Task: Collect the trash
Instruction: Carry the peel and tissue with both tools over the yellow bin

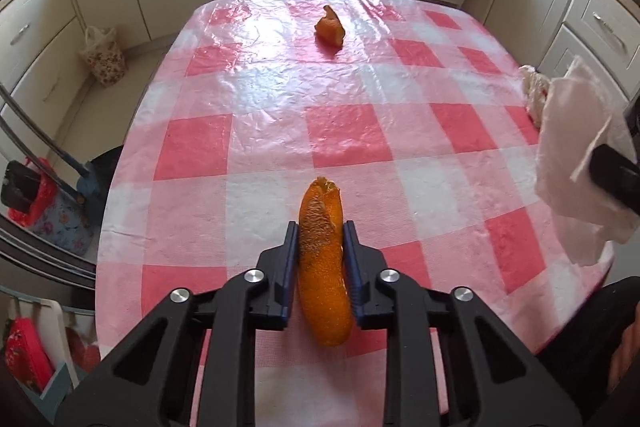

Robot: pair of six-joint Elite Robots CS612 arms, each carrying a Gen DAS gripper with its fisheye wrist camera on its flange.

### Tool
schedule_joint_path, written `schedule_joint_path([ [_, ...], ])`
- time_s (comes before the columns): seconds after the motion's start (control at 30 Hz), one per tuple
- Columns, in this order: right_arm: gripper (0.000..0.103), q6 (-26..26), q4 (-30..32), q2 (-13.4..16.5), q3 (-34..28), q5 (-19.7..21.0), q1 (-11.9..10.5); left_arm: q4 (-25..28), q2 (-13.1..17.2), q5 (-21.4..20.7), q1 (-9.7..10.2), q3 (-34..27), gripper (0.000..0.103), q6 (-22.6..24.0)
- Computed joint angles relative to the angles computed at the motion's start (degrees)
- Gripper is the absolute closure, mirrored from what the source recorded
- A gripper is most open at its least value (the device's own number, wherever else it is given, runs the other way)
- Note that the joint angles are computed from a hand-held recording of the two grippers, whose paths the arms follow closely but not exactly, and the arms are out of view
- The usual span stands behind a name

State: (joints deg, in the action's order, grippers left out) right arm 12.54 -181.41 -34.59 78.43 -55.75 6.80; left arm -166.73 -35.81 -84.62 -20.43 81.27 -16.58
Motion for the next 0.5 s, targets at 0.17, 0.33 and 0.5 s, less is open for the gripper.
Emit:
schedule_joint_path([
  [0.17,0.094,0.3,-3.7,-0.1,0.7,-0.6,0.1,-9.1,-1.2,-5.6,0.72,2.6,0.085,-0.5],
  [0.33,0.094,1.7,-8.0,-0.1,1.1,-1.1,0.1,-16.6,-2.2,-9.1,0.82,4.6,0.085,1.0],
  [0.5,0.094,3.8,-11.1,0.0,1.4,-0.6,0.1,-20.8,-2.6,-11.4,1.01,5.7,0.085,0.4],
])
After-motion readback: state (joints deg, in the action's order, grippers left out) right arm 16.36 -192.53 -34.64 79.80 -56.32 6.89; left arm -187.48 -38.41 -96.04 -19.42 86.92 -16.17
